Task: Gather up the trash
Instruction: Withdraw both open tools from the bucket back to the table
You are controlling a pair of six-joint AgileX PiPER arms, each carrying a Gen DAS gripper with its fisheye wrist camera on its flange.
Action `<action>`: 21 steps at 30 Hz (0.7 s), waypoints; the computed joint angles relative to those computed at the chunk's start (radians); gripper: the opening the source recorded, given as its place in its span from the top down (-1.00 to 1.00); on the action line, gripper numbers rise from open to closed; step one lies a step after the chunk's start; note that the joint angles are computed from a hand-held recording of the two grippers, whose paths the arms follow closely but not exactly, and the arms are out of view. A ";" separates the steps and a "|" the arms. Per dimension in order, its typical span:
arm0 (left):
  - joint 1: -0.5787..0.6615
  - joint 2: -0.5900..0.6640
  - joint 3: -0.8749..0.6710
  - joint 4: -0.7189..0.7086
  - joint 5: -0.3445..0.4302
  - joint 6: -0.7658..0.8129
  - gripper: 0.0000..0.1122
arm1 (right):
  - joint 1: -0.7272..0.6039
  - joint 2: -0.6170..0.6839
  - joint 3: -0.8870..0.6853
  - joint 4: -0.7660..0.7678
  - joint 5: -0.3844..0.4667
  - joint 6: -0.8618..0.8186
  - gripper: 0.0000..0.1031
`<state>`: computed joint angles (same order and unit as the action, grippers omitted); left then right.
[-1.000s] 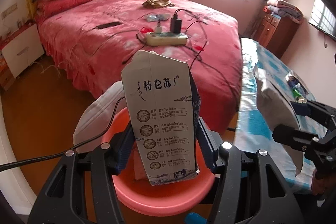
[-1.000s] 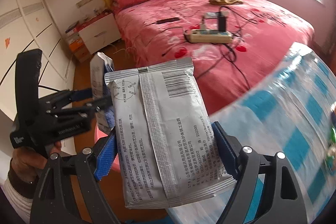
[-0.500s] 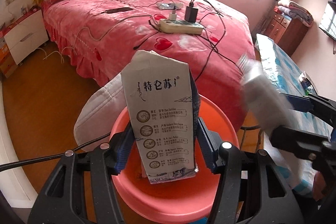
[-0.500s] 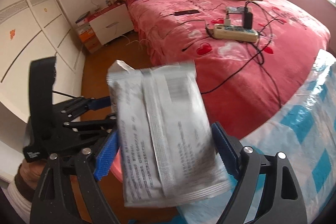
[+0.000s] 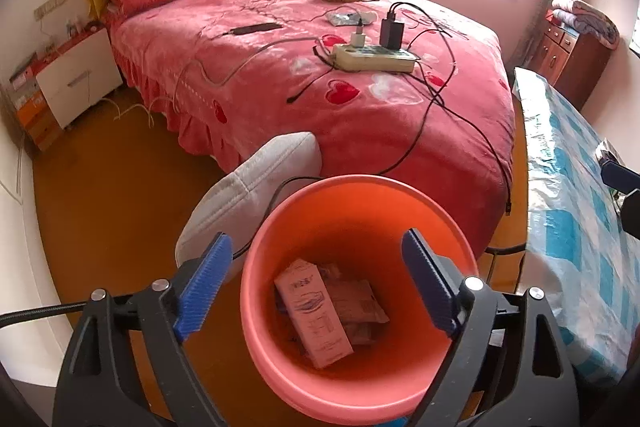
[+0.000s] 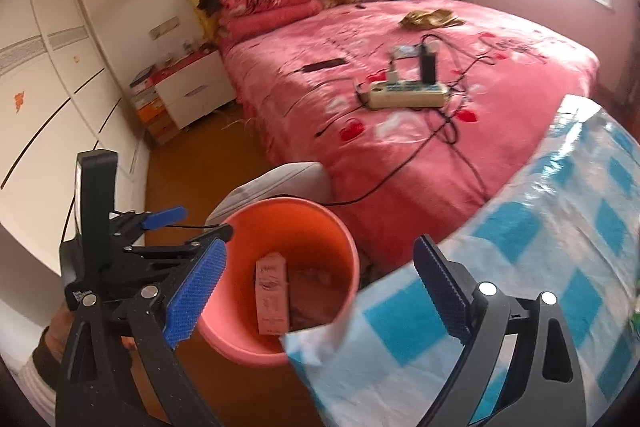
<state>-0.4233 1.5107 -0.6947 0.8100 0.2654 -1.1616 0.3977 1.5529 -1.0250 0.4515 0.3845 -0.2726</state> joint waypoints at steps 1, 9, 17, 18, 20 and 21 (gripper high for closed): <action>-0.015 -0.009 -0.001 0.013 0.013 -0.015 -0.56 | -0.011 -0.022 0.026 0.008 -0.010 -0.006 -0.81; -0.115 -0.040 -0.021 0.037 0.074 -0.058 -0.58 | -0.080 -0.124 0.175 0.044 -0.045 -0.030 -0.84; -0.223 -0.034 -0.074 0.037 0.157 -0.081 -0.58 | -0.139 -0.229 0.305 0.094 -0.077 -0.096 -0.84; -0.239 -0.032 -0.083 0.038 0.170 -0.083 -0.58 | -0.145 -0.244 0.319 0.097 -0.081 -0.098 -0.84; -0.269 -0.028 -0.102 0.038 0.198 -0.086 -0.58 | -0.174 -0.274 0.353 0.157 -0.083 -0.159 -0.84; -0.290 -0.023 -0.116 0.040 0.216 -0.089 -0.58 | -0.188 -0.283 0.362 0.184 -0.078 -0.188 -0.84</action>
